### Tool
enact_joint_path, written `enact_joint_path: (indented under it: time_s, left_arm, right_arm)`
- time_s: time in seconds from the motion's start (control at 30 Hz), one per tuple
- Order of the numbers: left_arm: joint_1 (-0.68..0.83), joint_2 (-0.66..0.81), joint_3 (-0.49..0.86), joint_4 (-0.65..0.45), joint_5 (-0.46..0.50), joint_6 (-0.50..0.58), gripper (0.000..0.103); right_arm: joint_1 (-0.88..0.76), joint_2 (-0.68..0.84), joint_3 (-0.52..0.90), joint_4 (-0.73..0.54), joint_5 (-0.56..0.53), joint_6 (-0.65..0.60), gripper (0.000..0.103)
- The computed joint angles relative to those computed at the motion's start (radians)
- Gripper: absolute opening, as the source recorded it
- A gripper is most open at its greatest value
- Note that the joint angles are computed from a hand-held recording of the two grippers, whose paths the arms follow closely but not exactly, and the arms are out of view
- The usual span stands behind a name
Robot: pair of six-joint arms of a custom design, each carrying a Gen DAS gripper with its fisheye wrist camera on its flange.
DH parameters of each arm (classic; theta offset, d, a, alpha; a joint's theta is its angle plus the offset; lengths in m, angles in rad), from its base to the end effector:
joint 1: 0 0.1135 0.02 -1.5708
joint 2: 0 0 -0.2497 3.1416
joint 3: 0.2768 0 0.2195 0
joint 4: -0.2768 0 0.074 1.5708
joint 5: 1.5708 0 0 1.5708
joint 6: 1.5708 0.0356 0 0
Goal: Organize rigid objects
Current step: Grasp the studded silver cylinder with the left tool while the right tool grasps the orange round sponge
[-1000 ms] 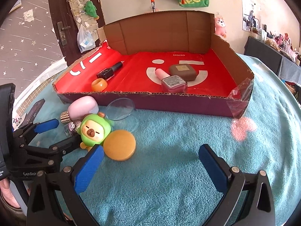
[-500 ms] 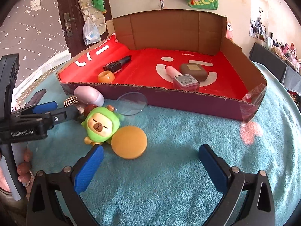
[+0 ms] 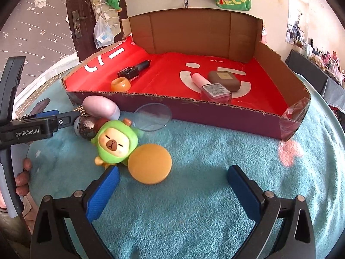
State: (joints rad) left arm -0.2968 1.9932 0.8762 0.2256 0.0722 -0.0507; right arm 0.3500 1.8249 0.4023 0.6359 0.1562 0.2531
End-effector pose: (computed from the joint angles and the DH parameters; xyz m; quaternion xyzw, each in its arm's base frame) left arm 0.3221 -0.1012 0.0926 0.1276 0.9336 -0.0911 0.3221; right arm 0.2371 0.0806 0.0779 -0.0148 0.9217 0.0443 0.3851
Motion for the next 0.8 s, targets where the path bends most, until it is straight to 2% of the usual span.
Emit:
enact_joint_path:
  time_s: [0.2, 0.4, 0.5, 0.6, 0.63, 0.8]
  left_arm:
    - [-0.03, 0.031, 0.085, -0.09, -0.054, 0.027, 0.1]
    - [-0.054, 0.022, 0.062, -0.061, -0.072, 0.071, 0.078]
    - [-0.057, 0.008, 0.04, -0.04, -0.053, 0.083, 0.065]
    - [-0.067, -0.009, 0.009, -0.002, -0.045, 0.089, 0.034]
    - [-0.067, -0.012, 0.006, -0.002, -0.032, 0.089, 0.031]
    - [-0.074, -0.03, -0.029, 0.027, -0.022, 0.087, 0.028]
  right_arm:
    - [0.008, 0.005, 0.016, -0.018, 0.016, -0.007, 0.093]
    - [0.015, 0.001, 0.002, 0.007, 0.005, -0.024, 0.078]
    - [0.024, -0.003, -0.006, 0.02, -0.003, -0.03, 0.066]
    - [0.027, -0.016, -0.02, 0.03, -0.015, -0.035, 0.047]
    - [0.024, -0.021, -0.024, 0.032, -0.031, -0.035, 0.04]
    - [0.022, -0.039, -0.036, 0.027, -0.04, -0.025, 0.039]
